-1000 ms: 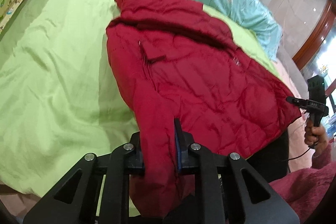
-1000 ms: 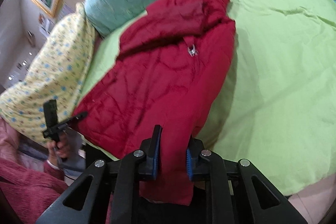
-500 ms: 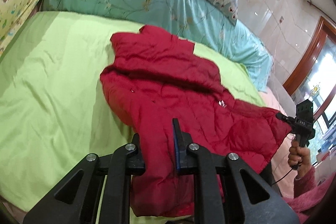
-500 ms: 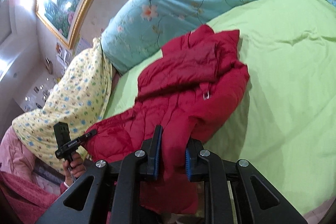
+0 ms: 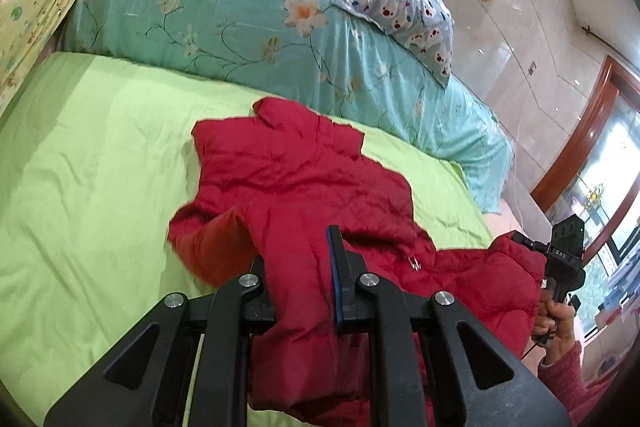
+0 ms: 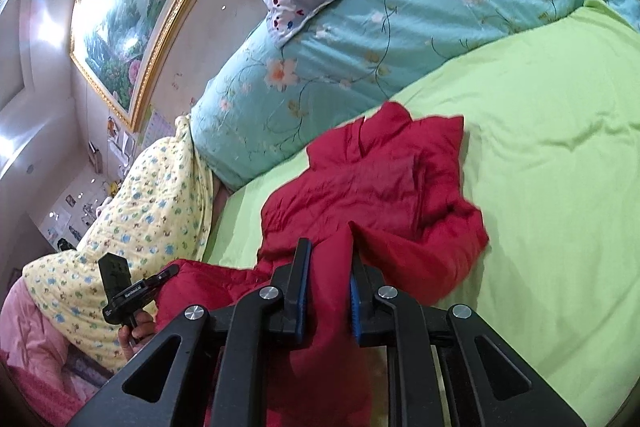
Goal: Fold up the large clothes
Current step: 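Lift the hem toward the collar with the left gripper while the right gripper holds, then carry the held hem over the jacket body toward the collar with both grippers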
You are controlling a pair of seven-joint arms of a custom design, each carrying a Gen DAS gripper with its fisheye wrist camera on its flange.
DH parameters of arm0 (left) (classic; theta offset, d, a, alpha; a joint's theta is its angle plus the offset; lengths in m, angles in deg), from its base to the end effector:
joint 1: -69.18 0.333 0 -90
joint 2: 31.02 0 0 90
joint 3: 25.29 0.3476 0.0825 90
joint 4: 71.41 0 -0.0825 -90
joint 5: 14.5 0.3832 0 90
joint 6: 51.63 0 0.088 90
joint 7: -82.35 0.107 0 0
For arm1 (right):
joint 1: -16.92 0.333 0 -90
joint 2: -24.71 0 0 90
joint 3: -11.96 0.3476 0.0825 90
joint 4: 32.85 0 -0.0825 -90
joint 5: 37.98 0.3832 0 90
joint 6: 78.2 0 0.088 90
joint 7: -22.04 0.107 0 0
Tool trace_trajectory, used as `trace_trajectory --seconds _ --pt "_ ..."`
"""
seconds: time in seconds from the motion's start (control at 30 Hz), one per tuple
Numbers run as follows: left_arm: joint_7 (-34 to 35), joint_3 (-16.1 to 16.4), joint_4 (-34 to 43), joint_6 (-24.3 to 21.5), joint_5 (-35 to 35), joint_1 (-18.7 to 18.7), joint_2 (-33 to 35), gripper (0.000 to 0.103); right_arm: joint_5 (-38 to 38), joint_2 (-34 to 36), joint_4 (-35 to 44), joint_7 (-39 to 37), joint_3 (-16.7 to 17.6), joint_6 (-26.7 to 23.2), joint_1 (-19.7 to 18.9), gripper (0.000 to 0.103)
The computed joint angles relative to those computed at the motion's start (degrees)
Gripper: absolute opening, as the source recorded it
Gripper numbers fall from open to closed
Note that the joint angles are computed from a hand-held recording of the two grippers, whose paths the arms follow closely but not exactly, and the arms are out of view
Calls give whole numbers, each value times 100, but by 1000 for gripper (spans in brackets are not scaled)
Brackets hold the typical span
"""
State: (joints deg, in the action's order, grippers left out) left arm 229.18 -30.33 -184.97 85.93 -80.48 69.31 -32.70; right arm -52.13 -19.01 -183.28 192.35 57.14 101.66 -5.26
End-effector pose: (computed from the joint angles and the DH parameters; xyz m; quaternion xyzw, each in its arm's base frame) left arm 0.5832 -0.0573 0.5622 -0.5003 0.7180 -0.4830 0.0309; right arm 0.3409 0.2376 0.5543 -0.3917 0.7358 -0.2593 0.4878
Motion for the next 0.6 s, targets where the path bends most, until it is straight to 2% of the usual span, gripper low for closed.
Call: trace_trajectory --seconds 0.13,0.37,0.6 --pt "-236 -65 439 87 7 7 341 14 0 125 80 -65 -49 188 -268 14" --pt "-971 -330 1406 262 441 112 1096 14 -44 446 430 -340 -48 163 -817 13" --pt "-1859 -650 2526 481 1269 187 2039 14 -244 979 937 -390 238 61 -1699 13"
